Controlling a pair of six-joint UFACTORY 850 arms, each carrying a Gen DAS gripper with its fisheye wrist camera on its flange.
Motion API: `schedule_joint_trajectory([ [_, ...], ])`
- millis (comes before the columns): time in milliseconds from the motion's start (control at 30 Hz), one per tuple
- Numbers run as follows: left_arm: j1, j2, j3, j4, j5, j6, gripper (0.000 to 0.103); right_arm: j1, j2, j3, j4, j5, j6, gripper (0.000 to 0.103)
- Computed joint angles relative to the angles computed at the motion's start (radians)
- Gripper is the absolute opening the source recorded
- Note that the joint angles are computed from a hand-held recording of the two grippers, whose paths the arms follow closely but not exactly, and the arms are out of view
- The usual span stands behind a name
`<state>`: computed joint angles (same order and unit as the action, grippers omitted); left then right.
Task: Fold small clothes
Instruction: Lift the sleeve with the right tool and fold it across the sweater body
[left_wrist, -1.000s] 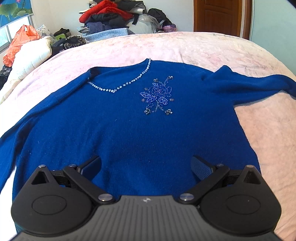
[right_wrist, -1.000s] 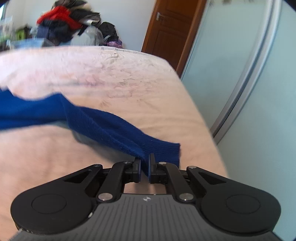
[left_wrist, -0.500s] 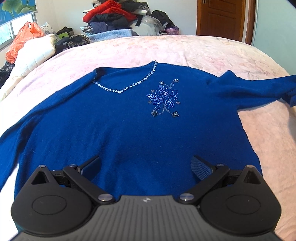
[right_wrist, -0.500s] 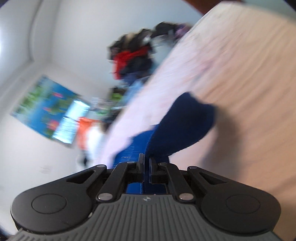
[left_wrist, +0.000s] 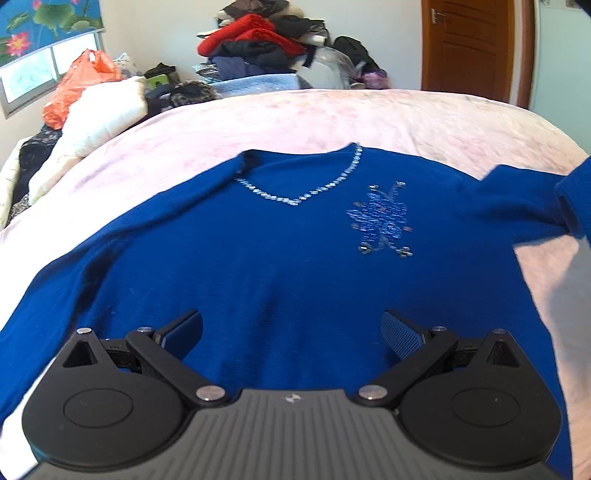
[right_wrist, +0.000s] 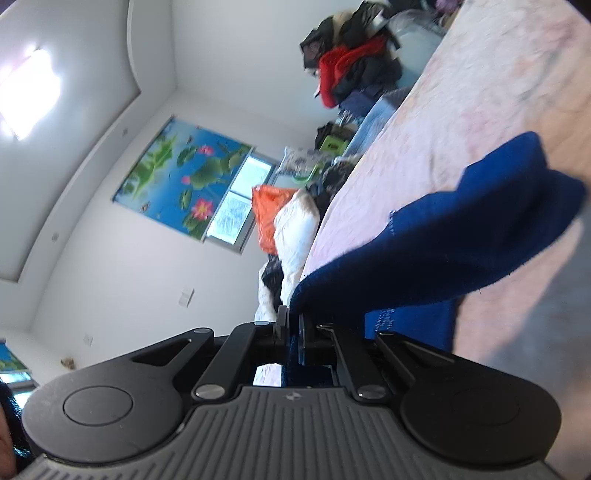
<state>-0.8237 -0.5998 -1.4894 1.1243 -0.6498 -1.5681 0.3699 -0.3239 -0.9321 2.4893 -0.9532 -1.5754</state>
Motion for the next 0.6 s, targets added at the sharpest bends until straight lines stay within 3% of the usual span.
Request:
schedule_joint_trajectory([
  [600,0.044,0.096,0.138,0.071,-0.11,-0.144,0.103,0.122,-0.358,-0.504,-0.396,0.201,0.336,0.008],
])
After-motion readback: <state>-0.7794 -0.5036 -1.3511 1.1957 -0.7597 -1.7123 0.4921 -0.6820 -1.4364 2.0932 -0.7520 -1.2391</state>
